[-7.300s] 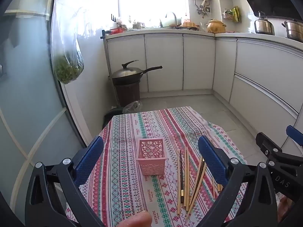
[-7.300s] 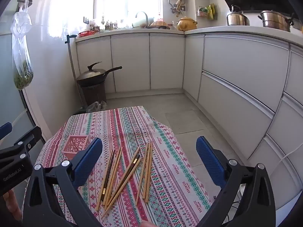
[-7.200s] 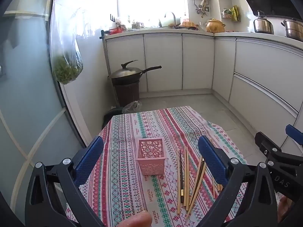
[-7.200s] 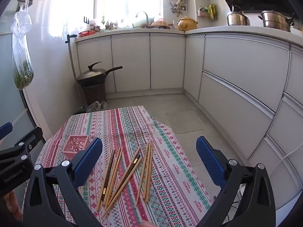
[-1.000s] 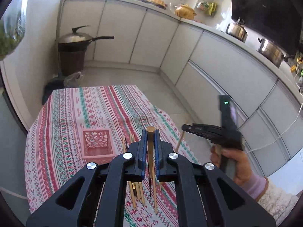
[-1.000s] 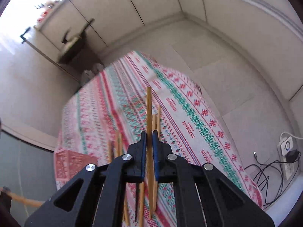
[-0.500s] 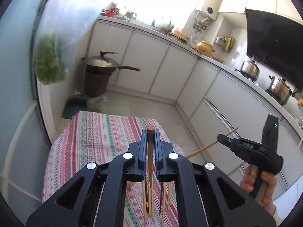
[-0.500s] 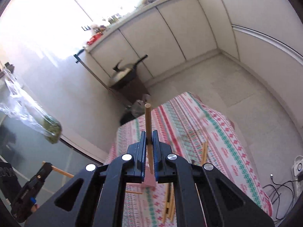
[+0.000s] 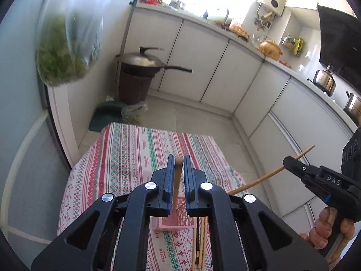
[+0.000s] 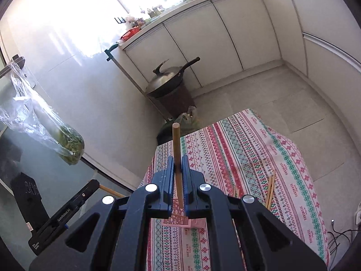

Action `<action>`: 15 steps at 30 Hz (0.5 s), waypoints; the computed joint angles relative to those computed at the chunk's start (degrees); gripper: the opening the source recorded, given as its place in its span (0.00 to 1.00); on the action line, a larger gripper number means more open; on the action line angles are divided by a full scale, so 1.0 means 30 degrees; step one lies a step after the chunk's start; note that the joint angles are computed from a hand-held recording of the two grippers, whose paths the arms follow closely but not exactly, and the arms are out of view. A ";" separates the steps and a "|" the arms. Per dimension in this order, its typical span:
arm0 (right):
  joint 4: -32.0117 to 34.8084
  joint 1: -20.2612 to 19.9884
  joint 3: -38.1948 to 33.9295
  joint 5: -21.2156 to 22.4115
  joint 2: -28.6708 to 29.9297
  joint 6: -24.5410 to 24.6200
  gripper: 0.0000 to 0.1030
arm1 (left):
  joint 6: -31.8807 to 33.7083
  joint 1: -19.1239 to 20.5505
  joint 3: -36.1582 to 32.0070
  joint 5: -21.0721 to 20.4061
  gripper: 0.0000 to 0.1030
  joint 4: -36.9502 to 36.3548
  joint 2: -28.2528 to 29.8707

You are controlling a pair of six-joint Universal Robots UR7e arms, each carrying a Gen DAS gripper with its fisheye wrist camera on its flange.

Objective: Organize utensils
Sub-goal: 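Lift the chopstick with the left gripper and drop it into the pink basket, then open the left gripper and move it back over the chopsticks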

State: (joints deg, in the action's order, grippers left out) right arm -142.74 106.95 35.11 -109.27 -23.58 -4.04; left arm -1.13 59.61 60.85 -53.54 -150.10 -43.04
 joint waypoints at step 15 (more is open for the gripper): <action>0.1869 0.0319 -0.4151 -0.1254 0.3113 -0.0640 0.07 | 0.0139 -0.0104 0.0656 -0.0426 0.43 -0.1847 -0.0402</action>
State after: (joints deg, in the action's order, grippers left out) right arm -137.13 107.91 22.65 -113.03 -14.24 -5.96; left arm -0.71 59.30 62.82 -54.81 -155.64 -44.24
